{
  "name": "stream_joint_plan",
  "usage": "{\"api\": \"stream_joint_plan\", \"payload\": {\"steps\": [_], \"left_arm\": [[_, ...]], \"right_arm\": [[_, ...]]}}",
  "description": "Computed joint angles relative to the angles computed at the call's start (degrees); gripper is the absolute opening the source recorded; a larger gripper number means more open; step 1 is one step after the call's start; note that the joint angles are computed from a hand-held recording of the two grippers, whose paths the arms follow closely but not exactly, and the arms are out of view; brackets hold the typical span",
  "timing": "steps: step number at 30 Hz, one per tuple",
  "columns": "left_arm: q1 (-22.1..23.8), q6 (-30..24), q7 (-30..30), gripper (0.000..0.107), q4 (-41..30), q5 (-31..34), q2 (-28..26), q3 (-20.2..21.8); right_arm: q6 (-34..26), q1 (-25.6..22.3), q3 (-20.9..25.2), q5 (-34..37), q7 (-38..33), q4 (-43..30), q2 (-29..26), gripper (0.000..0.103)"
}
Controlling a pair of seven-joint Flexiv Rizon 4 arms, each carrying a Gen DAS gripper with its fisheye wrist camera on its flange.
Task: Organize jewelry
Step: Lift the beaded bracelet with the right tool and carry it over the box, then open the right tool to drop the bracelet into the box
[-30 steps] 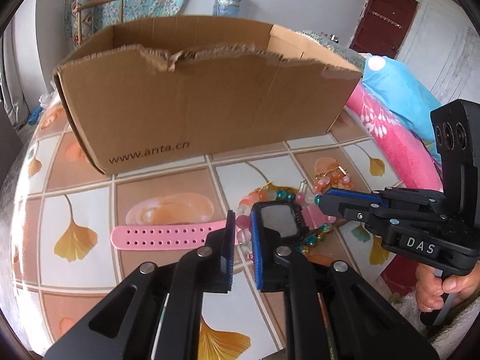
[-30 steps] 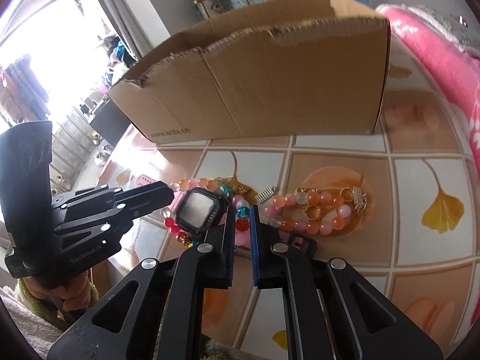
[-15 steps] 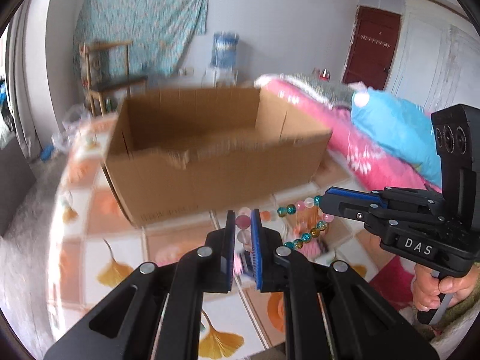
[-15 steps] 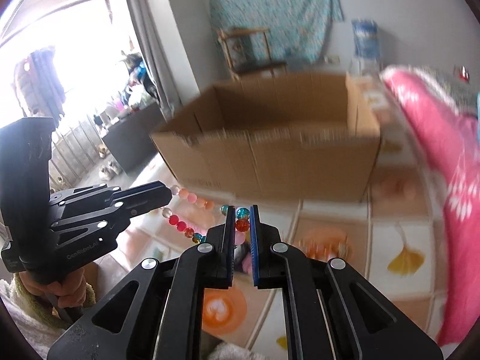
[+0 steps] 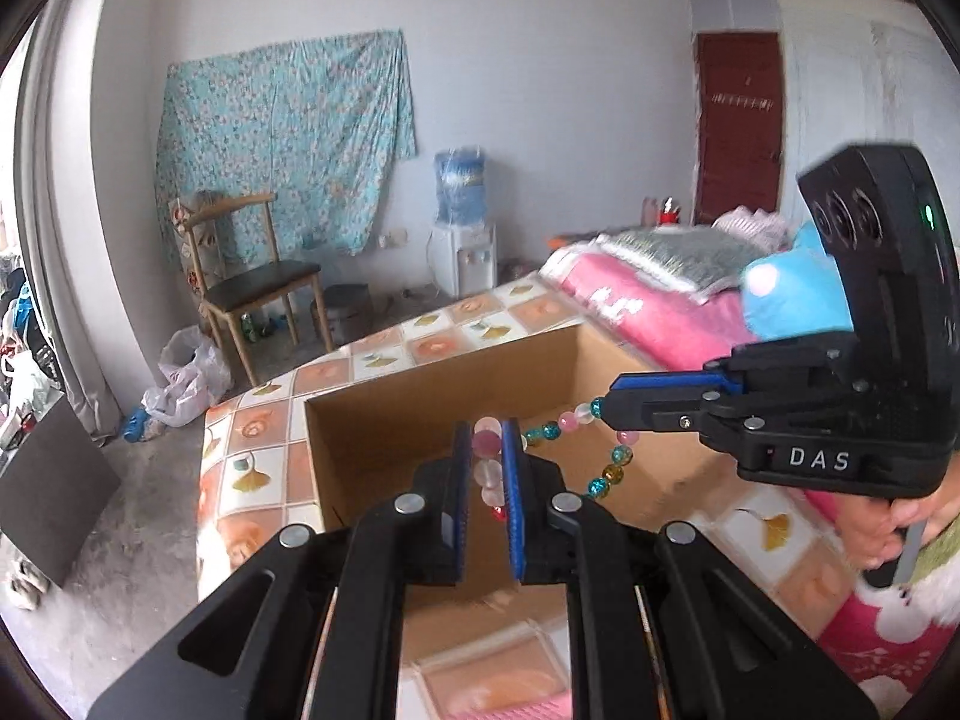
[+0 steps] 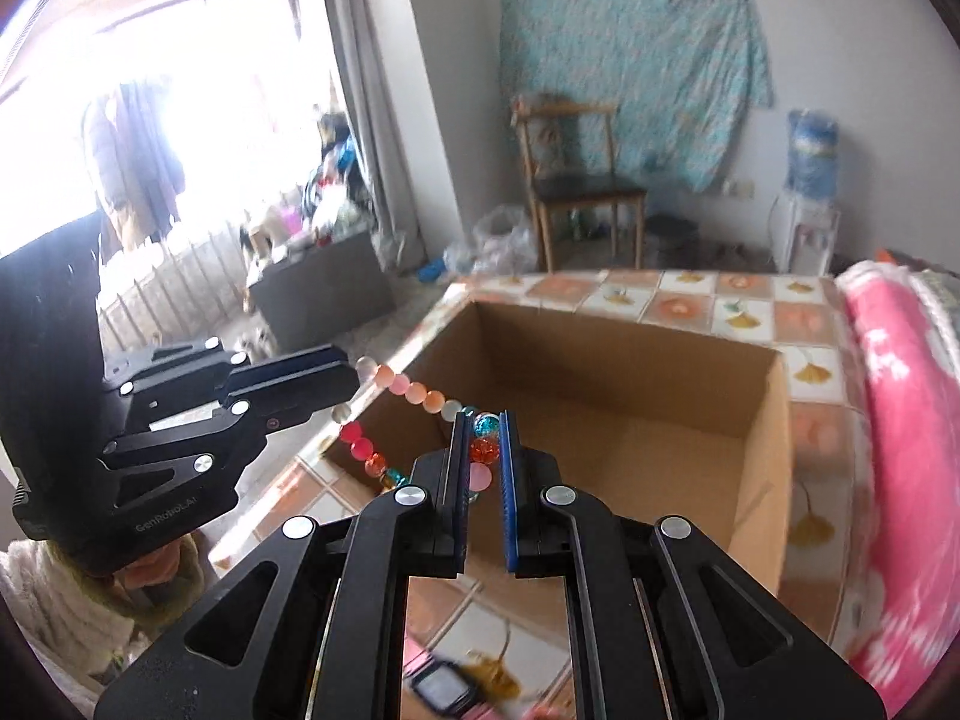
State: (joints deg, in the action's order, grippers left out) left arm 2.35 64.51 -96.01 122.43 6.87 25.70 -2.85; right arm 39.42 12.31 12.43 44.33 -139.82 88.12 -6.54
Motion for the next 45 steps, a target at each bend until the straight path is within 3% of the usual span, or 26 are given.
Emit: {"api": "stream_joint_plan", "payload": {"steps": [4,8,15,18,20,22,27,29,31,34,38,45], "left_arm": [[2.42,-6.94,3.72,0.01,-6.25,0.71,-7.76,0.71],[3.62,-13.86,4.6,0.01,-12.74,4.81,-15.15,0.75],[1.46,-22.41,5.37,0.011,-20.27,7.96,-23.12,3.13],[0.25,-23.49,5.58,0.011,-21.01,8.11,-23.76,4.05],[-0.23,-23.22,5.37,0.019,-21.08,8.98,-23.75,4.46],[-0.45,-22.3,4.57,0.022,-20.83,9.28,-23.38,4.84],[-0.41,-20.13,3.4,0.026,-18.97,7.37,-20.08,5.67],[-0.34,-19.17,2.79,0.033,-17.72,7.57,-17.26,5.52],[-0.4,-17.63,2.05,0.041,-15.52,7.86,-13.22,5.39],[-0.54,-15.09,1.82,0.06,-11.58,7.04,-7.2,4.99],[-1.18,-12.93,1.6,0.076,-4.5,4.95,2.16,4.17],[-0.72,-14.57,-4.88,0.084,7.03,2.16,14.81,0.18]], "right_arm": [[-7.16,3.79,-0.09,-11.18,10.05,-9.78,-9.44,0.007],[-18.46,6.64,0.17,-19.65,21.08,-23.17,-20.92,0.007],[-27.57,7.7,1.88,-24.16,30.79,-34.37,-30.61,0.008],[-31.55,7.78,2.37,-24.43,33.36,-38.65,-33.8,0.015],[-32.98,7.93,2.4,-24.75,34.58,-39.8,-34.77,0.034],[-33.0,8.21,2.19,-25.46,34.84,-40.34,-35.21,0.038],[-29.32,6.86,2.64,-24.96,33.7,-37.29,-32.44,0.04],[-27.02,5.6,3.15,-23.71,32.39,-35.14,-30.21,0.04],[-23.25,3.54,3.89,-21.37,30.27,-31.39,-26.53,0.042],[-16.37,-0.58,5.09,-15.89,25.5,-22.95,-18.89,0.055],[-11.78,-6.31,5.63,-5.43,16.14,-12.25,-8.53,0.064],[-11.57,-10.69,1.36,8.42,4.73,3.05,4.46,0.067]]}}
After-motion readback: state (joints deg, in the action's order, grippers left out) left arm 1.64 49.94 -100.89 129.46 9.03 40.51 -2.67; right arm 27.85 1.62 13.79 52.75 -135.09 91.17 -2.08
